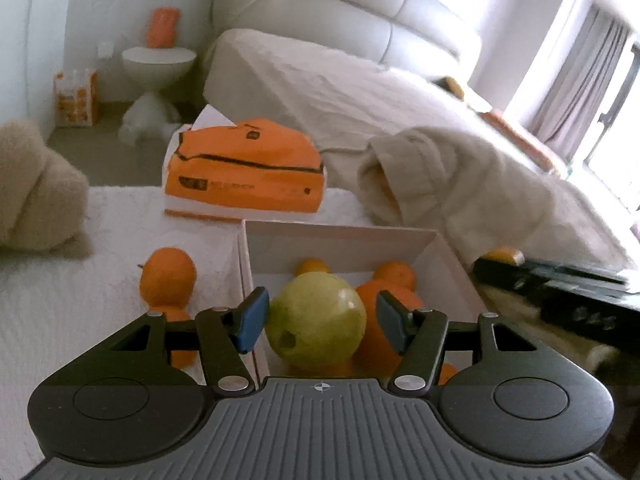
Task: Organize fruits
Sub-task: 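Carry the pear and tangerine over the pink box and open both grippers, then move both grippers back to tangerines beside the teddy bear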
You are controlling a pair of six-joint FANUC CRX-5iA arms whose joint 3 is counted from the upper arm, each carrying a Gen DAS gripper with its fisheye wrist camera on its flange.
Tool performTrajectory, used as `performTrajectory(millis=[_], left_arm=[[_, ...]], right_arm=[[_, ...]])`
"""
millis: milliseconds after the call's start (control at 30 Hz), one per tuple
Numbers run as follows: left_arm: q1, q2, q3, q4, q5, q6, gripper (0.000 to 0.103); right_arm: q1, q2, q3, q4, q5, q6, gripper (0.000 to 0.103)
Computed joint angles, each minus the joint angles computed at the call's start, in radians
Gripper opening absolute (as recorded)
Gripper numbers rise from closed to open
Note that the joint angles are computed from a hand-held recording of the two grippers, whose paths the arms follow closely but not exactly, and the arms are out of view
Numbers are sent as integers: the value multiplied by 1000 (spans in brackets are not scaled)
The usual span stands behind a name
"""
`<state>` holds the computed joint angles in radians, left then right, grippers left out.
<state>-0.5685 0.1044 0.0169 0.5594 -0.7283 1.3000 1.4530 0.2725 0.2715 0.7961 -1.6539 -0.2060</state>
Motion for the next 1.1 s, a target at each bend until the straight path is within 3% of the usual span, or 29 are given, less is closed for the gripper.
performTrajectory(millis=[133, 300, 467, 533, 600, 633, 733, 967, 1100], left_arm=[[16, -27, -64, 108, 12, -61, 63], [20, -74, -178, 268, 96, -149, 63], [29, -150, -291, 347, 189, -241, 63], [42, -187, -336, 358, 222, -262, 63], [62, -221, -364, 308, 254, -234, 63], [75, -232, -369, 266, 262, -206, 63], [111, -244, -346, 72, 247, -74, 63], [72, -188, -274, -122, 251, -9, 63], [34, -110, -139, -367, 192, 240, 63]], right_arm=[[-6, -7, -11, -32, 38, -6, 28], [-11, 6, 16, -75, 80, 63, 28], [-21, 50, 82, -161, 88, 169, 28], [-22, 53, 85, -178, 95, 178, 33], [-22, 44, 77, -178, 115, 168, 46], [-22, 38, 70, -171, 128, 160, 48], [-21, 41, 76, -146, 131, 147, 50], [-30, 96, 152, -97, 120, 149, 53], [-43, 110, 180, -102, 120, 148, 54]])
